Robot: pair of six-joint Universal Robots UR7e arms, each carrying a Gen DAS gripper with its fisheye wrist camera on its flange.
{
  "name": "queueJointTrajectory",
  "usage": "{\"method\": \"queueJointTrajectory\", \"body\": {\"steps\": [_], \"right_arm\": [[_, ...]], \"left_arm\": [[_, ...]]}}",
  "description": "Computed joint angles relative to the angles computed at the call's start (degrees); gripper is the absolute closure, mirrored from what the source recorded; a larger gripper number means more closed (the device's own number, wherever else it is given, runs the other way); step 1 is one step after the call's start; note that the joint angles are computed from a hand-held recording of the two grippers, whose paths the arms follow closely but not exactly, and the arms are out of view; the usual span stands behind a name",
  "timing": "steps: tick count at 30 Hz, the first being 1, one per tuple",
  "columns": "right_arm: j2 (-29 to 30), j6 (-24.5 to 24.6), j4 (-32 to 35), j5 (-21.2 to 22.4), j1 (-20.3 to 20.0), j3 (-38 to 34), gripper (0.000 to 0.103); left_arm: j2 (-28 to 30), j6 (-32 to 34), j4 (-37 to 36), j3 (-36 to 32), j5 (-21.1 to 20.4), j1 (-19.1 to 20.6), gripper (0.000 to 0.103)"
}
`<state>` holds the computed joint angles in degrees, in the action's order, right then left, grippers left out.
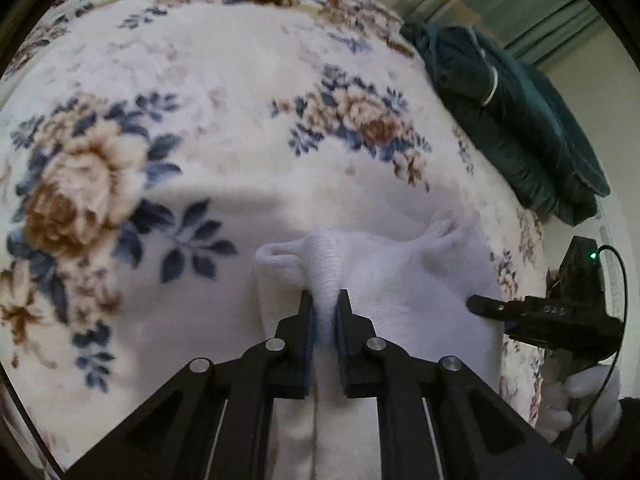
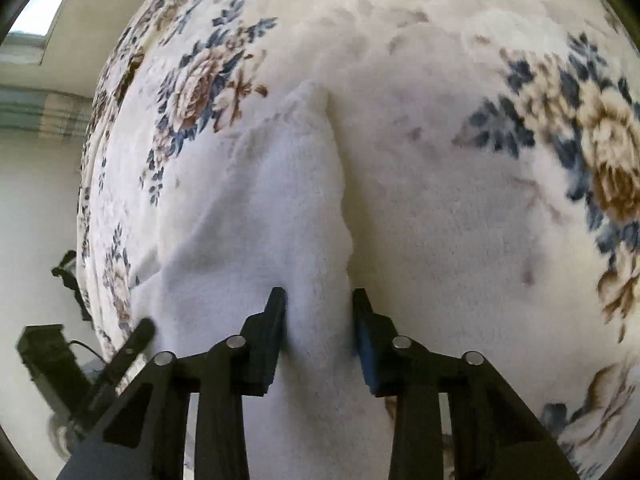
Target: Fold small clothes
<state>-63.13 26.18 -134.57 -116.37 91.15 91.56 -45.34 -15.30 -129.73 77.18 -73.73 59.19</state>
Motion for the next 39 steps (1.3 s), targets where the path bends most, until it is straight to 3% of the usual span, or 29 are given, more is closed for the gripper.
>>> {"method": "queueJointTrajectory", "body": {"steps": [5, 9, 10, 12, 13, 16, 18, 19, 20, 26, 28, 29, 31, 33, 35, 39], "right_arm": [[1.14, -1.32, 2.74, -5.08, 1.94, -1.19, 0.076], [1.5, 1.87, 8.2, -4.76, 1.74, -3.11, 0.07], [1.66, 2.14, 8.24, -4.18, 1.56, -3.41, 0.07], [0.29, 2.69, 8.94, -2.34, 1.41, -2.91, 0.06], [-0.69, 2.63, 8.95, -1.19, 1.39, -2.21, 0.059], [-3.24, 3.3, 8.58, 0.71, 1.52, 0.38, 0.059], [-5.7, 4.18, 8.05, 2.23, 1.43, 3.71, 0.059], [-6.39, 4.57, 8.01, 2.54, 1.43, 4.7, 0.059], [-7.06, 4.81, 7.73, 3.16, 1.24, 5.96, 0.059], [-9.02, 5.97, 4.15, 4.29, 0.97, 10.88, 0.059], [-8.7, 5.42, 4.34, 4.46, 1.38, 10.91, 0.059], [-8.34, 5.33, 4.86, 3.57, 1.83, 10.66, 0.059], [-7.75, 4.65, 6.21, 1.11, 2.83, 10.14, 0.057], [-8.43, 4.92, 6.8, 1.44, 3.07, 10.54, 0.057], [-10.35, 5.6, 7.48, 2.85, 3.26, 12.0, 0.057], [-15.25, 7.44, 9.27, 4.64, 3.97, 17.04, 0.057]], "left_arm": [[1.28, -1.49, 0.77, -2.35, 0.55, 1.21, 0.097], [2.2, -6.82, 3.29, -3.97, -5.31, 3.67, 0.093], [1.39, -7.32, 3.38, -3.14, -5.39, 3.39, 0.087], [-1.53, -8.17, 2.66, 0.34, -6.24, 2.58, 0.046], [-3.61, -8.55, 1.81, 3.17, -6.12, 1.83, 0.037], [-7.15, -8.67, 1.46, 8.63, -7.13, 0.5, 0.034], [-8.1, -7.73, 2.74, 11.39, -6.75, -0.32, 0.038], [-8.09, -7.35, 3.15, 12.24, -6.17, -0.6, 0.05], [-7.9, -6.84, 3.42, 12.88, -5.25, -0.88, 0.085], [-9.58, -6.07, 0.21, 13.2, -3.73, -0.44, 0.09], [-9.88, -6.43, 0.71, 12.83, -3.27, 0.37, 0.1], [-10.01, -7.98, 1.64, 12.51, -1.97, 0.55, 0.098], [-10.41, -11.03, 3.85, 11.67, -4.07, 1.5, 0.088], [-12.91, -12.24, 3.72, 13.82, -4.25, 0.81, 0.055], [-16.35, -12.37, 3.61, 17.31, -4.82, -0.81, 0.04], [-22.45, -14.53, 9.63, 24.32, -2.03, -5.4, 0.04]]}}
